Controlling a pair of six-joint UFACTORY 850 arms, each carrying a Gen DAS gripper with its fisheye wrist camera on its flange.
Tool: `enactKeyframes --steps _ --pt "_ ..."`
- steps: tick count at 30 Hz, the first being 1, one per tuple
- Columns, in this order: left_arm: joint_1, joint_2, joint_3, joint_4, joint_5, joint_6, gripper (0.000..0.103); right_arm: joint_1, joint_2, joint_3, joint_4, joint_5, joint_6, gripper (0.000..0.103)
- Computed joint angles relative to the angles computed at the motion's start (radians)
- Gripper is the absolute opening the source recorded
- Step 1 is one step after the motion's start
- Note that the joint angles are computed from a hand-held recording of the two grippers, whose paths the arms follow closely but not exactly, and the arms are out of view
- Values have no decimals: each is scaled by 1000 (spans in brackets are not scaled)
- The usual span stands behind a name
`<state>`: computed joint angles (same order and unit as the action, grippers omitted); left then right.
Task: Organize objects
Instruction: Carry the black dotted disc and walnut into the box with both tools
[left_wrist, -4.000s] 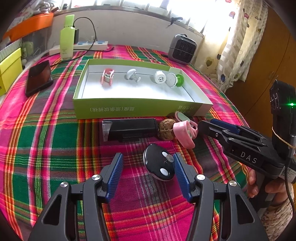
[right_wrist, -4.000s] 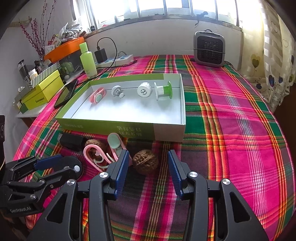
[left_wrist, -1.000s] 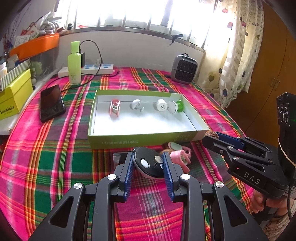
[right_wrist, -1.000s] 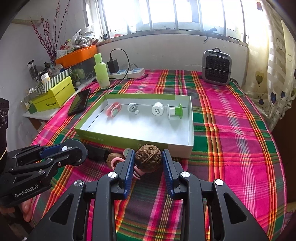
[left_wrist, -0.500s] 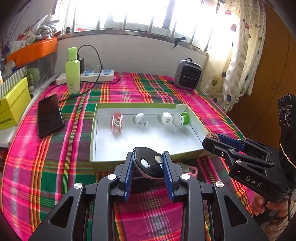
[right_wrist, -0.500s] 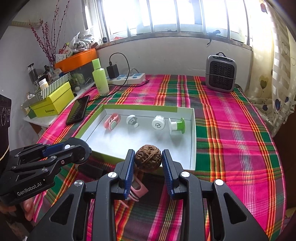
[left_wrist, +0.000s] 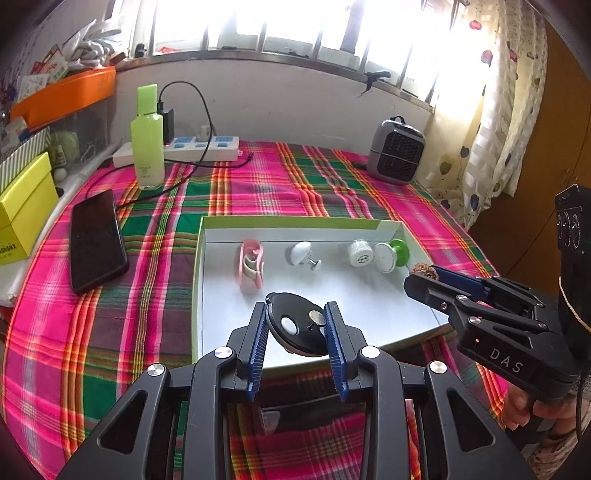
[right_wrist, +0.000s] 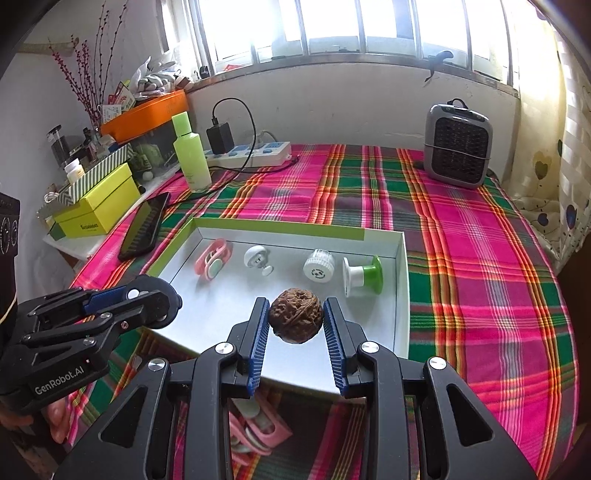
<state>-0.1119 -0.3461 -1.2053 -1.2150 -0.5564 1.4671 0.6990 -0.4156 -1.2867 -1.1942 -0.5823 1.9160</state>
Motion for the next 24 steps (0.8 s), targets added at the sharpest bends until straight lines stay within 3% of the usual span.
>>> enactKeyframes --steps 24 --pt "-33 -130 -130 171 46 -182 29 -82 -125 -137 178 96 -247 31"
